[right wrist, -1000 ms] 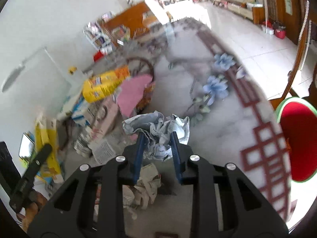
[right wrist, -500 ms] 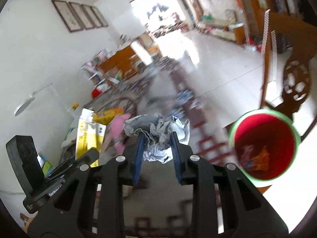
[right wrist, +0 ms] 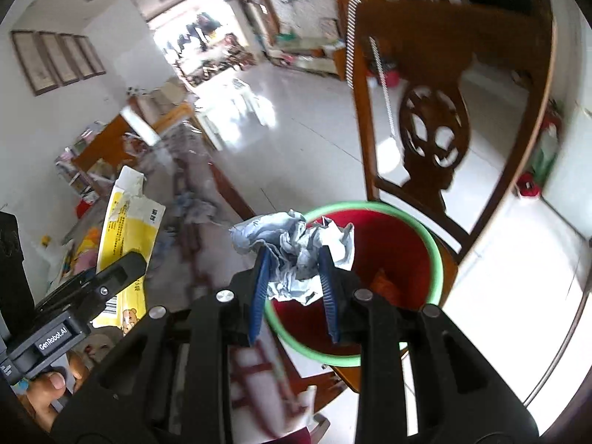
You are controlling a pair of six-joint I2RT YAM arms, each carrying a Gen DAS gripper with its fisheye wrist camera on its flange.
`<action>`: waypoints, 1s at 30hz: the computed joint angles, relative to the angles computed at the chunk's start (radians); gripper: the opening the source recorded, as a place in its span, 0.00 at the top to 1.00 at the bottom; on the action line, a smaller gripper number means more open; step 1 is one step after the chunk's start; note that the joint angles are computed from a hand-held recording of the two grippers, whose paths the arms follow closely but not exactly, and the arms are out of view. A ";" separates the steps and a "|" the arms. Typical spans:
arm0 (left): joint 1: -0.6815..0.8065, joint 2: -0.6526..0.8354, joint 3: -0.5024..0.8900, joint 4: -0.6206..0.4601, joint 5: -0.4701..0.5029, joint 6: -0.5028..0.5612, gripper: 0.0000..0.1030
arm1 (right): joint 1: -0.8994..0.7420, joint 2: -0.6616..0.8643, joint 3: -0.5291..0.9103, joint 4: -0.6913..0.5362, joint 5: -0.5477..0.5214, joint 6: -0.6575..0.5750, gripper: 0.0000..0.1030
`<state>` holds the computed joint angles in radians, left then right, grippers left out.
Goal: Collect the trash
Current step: 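Carry the yellow carton and crumpled paper to the red bucket with both tools, then open both tools over the red bucket to drop the carton and paper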
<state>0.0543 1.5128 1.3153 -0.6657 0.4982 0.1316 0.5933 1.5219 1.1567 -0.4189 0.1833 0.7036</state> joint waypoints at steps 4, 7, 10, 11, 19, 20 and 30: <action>-0.056 0.093 0.026 0.016 -0.024 -0.022 0.58 | -0.038 -0.008 -0.071 0.038 -0.026 0.014 0.74; -0.085 0.142 0.039 0.021 -0.029 -0.032 0.58 | -0.061 0.007 -0.093 0.062 -0.038 0.018 0.74; -0.101 0.170 0.048 0.021 -0.032 -0.026 0.58 | -0.076 0.022 -0.099 0.075 -0.040 0.015 0.74; -0.102 0.176 0.052 0.014 -0.028 -0.019 0.58 | -0.081 0.028 -0.100 0.081 -0.042 0.013 0.74; -0.140 0.233 0.076 -0.007 -0.025 0.014 0.46 | -0.089 0.055 -0.105 0.126 -0.043 0.013 0.52; -0.143 0.234 0.074 -0.004 -0.031 0.014 0.40 | -0.085 0.058 -0.100 0.122 -0.036 0.013 0.44; -0.072 0.094 0.000 0.000 -0.028 0.035 0.33 | -0.044 0.034 -0.043 0.036 0.030 0.010 0.35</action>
<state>-0.0181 1.6071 1.3157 -0.6657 0.4700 0.1663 0.5492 1.5558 1.1142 -0.3831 0.2137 0.7134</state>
